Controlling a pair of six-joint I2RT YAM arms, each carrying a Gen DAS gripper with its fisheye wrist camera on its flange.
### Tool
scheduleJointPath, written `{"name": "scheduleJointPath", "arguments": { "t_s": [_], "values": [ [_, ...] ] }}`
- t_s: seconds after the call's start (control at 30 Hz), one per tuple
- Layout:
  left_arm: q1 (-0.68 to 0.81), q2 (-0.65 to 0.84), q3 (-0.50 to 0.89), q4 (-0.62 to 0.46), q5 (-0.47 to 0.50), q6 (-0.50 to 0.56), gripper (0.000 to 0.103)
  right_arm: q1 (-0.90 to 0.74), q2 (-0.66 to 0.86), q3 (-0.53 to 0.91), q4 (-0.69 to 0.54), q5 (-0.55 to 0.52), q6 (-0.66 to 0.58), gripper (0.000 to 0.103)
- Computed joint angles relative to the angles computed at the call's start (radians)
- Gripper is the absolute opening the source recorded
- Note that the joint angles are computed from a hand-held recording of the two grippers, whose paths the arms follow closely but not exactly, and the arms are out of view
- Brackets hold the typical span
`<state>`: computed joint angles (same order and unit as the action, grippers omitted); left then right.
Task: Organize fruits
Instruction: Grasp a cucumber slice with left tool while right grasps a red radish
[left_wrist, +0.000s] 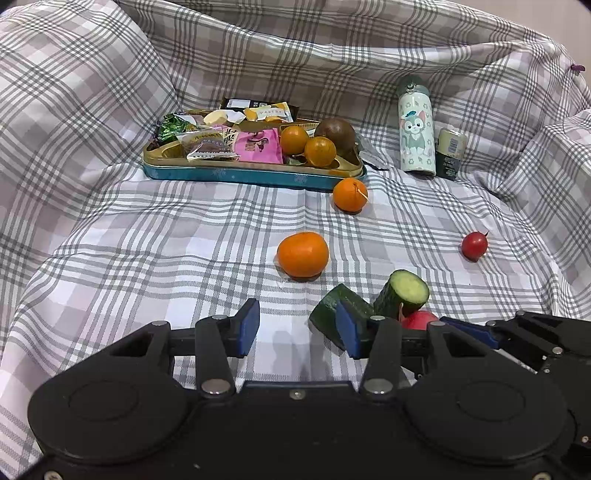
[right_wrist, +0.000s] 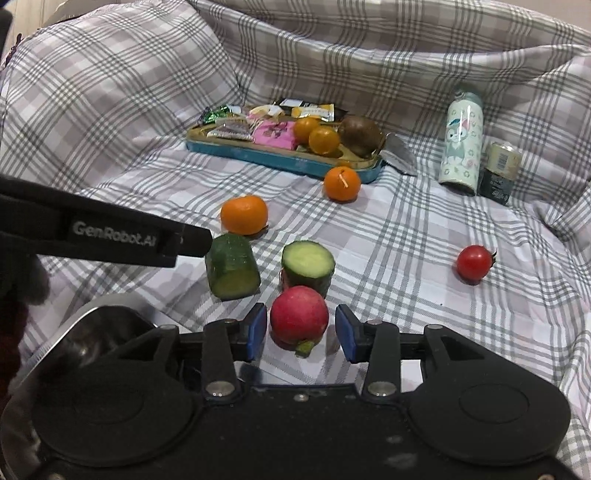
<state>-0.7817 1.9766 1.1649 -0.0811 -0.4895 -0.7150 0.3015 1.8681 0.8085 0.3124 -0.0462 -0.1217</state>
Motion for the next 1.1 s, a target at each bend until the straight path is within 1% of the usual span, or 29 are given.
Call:
{"name": "scheduleJointPath", "arguments": {
  "t_s": [0.1,0.27,0.47,0.73,0.9,1.1],
  "values": [
    [-0.005,-0.003,0.002,-0.006,0.003,-0.012,0.055,-0.005,0.003,0.004,-0.006,-0.012,0.001,0.037],
    [-0.023,0.0,0.012,-0.01,-0.003,0.002,0.055,-0.02,-0.022,-0.024,0.018,-0.024,0.023,0.037],
    [-0.052,0.035,0.047,-0.003,-0.041,0.09,0.055,-0.055,-0.074,-0.078,0.065,-0.01,0.073,0.037],
    [-0.049,0.093,0.097,0.002,-0.053,0.186,0.055,-0.113,-0.078,-0.065,0.043,-0.014,0.155,0.037],
    [-0.047,0.116,0.103,0.038,-0.044,0.258,0.056,-0.123,-0.066,-0.05,0.032,-0.025,0.179,0.037],
    [-0.036,0.153,0.127,0.036,-0.025,0.278,0.056,-0.129,-0.049,-0.031,0.022,-0.031,0.191,0.037]
  ]
}}
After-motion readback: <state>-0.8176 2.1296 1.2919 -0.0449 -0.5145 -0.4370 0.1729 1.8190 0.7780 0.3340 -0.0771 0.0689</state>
